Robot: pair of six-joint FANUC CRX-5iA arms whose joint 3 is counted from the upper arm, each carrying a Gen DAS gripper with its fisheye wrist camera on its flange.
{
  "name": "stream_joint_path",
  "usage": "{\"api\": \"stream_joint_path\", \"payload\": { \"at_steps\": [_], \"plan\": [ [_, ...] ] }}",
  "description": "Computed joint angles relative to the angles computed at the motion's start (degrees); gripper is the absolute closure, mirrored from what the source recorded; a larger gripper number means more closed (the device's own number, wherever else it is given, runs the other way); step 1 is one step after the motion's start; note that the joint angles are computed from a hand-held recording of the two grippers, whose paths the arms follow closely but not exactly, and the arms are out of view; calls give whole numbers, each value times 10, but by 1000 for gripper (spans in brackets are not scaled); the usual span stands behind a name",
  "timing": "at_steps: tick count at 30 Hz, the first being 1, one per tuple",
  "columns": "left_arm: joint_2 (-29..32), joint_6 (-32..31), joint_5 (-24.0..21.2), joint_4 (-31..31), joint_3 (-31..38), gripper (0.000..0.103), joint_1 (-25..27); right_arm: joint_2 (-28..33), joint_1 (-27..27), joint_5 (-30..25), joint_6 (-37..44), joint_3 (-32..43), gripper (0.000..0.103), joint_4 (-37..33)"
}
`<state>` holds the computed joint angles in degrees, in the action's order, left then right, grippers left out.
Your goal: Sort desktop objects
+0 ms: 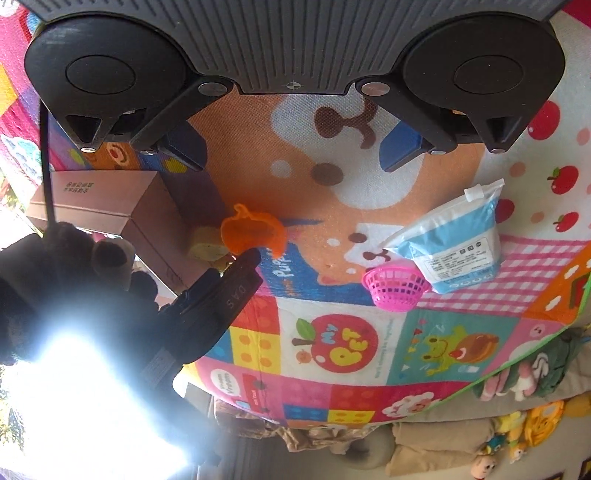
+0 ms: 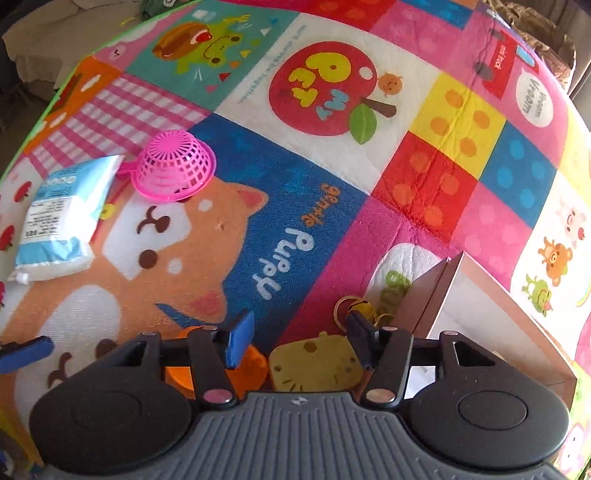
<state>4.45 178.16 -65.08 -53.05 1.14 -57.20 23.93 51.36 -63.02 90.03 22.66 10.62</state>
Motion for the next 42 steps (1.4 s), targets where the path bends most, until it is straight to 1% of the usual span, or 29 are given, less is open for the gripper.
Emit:
{"api": "stream_joint_path", "payload": {
  "at_steps": [1,2,3,4,6,8,10,12,13,14,15,18,19,21,22,24,25,26,27,28,30,32,34,36,37,39,40,41,42],
  "plan": [
    [-1,2,3,1,-2,1,1,8,0,-4,-5,5,47,7],
    [-3,4,5,1,-3,1,1,20,-2,-19,-10,19,49,5],
    [-3,5,7,1,-4,1,2,28,-4,-30,-9,31,54,1],
    [-4,6,7,0,-5,1,1,26,-2,-26,-8,26,57,5],
    [-4,6,8,-1,-5,1,1,20,-3,-32,-6,24,57,-10],
    [-3,2,7,0,-3,1,1,4,-11,-40,12,25,66,-53],
    [-3,-6,11,4,-3,1,2,-5,-21,-76,30,39,75,-106],
    [-7,-20,22,15,-7,1,6,-13,-31,-118,45,50,79,-156],
    [-10,-28,29,20,-10,1,7,-18,-35,-137,50,50,80,-177],
    [-13,-34,36,26,-13,0,8,-28,-38,-151,57,42,80,-194],
    [-16,-39,40,30,-17,0,9,-43,-36,-151,67,24,83,-199],
    [-20,-40,37,33,-21,0,3,-115,-25,-106,81,-62,83,-199],
    [-19,-35,31,30,-20,0,0,-151,-24,-71,93,-103,83,-201],
    [-12,-29,12,22,-11,0,-6,-232,-10,26,113,-201,83,-178],
    [-8,-33,5,19,-5,0,-8,-263,-5,66,114,-239,80,-162],
    [1,-45,-5,10,6,0,-14,-311,-8,125,96,-295,77,-144],
    [5,-57,-4,9,12,0,-15,-324,-15,135,94,-307,71,-150],
    [10,-68,-2,9,17,0,-16,-331,-37,128,106,-304,66,-179],
    [14,-81,1,12,22,0,-14,-331,-56,114,119,-297,56,-206],
    [20,-93,1,13,29,1,-14,-332,-71,107,127,-298,53,-221],
    [34,-112,-5,12,45,1,-14,-337,-79,116,111,-318,53,-203],
    [46,-123,-15,11,60,1,-14,-340,-77,148,74,-347,53,-165],
    [52,-130,-22,12,71,1,-13,-336,-85,179,48,-361,53,-149],
    [59,-137,-32,13,80,1,-13,-322,-104,184,63,-347,58,-184],
    [61,-141,-37,15,82,1,-12,-319,-107,196,66,-348,60,-193],
    [64,-143,-50,15,87,1,-12,-318,-96,242,34,-367,61,-165],
    [64,-141,-58,13,88,1,-13,-319,-94,258,32,-372,61,-166],
    [64,-135,-70,10,89,1,-15,-320,-98,260,60,-366,61,-196],
    [63,-128,-81,7,89,1,-16,-321,-106,252,104,-356,61,-241]
  ]
}}
